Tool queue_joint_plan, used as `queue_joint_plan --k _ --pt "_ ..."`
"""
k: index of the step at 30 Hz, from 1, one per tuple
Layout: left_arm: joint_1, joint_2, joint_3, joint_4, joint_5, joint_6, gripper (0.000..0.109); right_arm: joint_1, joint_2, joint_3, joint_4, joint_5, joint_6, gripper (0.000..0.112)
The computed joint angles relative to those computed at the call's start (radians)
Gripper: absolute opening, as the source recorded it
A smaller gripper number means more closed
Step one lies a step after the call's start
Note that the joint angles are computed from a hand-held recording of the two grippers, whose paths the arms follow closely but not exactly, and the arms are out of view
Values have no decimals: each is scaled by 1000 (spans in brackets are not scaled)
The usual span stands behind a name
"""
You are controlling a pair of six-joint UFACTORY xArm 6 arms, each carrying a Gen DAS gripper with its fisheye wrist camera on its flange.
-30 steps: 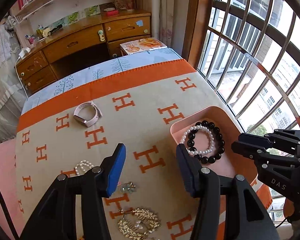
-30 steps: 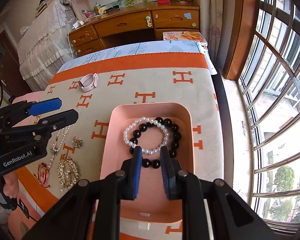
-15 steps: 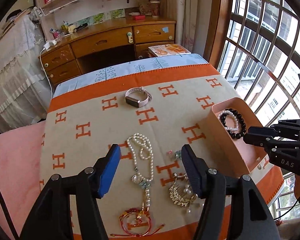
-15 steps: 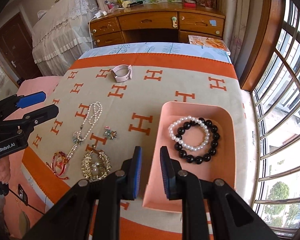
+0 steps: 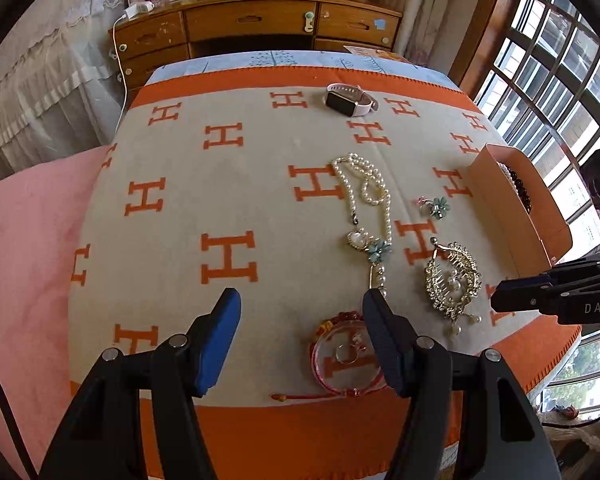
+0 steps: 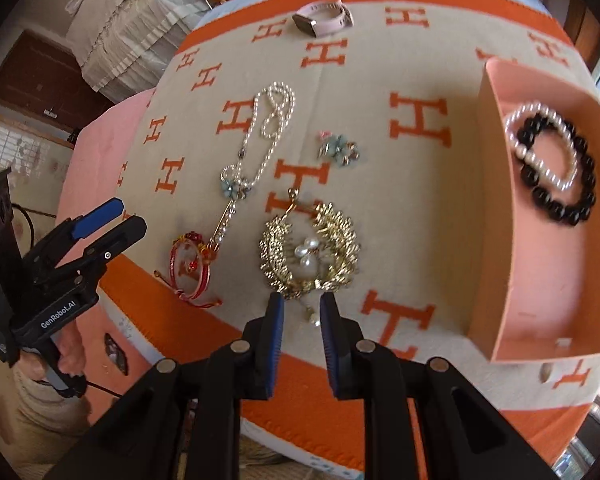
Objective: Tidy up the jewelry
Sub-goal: 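Grasp the gold comb brooch with the right tool while the left tool grasps the red bangle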
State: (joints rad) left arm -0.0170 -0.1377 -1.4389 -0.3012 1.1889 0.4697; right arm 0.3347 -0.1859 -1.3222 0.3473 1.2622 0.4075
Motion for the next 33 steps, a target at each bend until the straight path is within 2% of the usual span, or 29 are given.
queue_joint_plan --k 8,12,15,19,29,31,33 --pt "38 32 7 -11 47 63 62 -20 5 68 100 -40 199 19" --pt "49 31 20 -26 55 97 62 -17 10 77 93 -71 274 19" --pt "57 28 26 -37 60 114 62 -6 38 37 32 -67 316 19" --pt "66 27 33 -48 66 134 62 26 107 -64 -81 -7 352 19" --pt "55 29 43 -51 68 179 62 124 251 -278 -351 133 308 19" --pt "43 31 43 -43 69 190 62 140 266 -298 -387 143 281 16" --pt "32 34 41 -30 78 202 62 144 269 -297 -390 147 253 7"
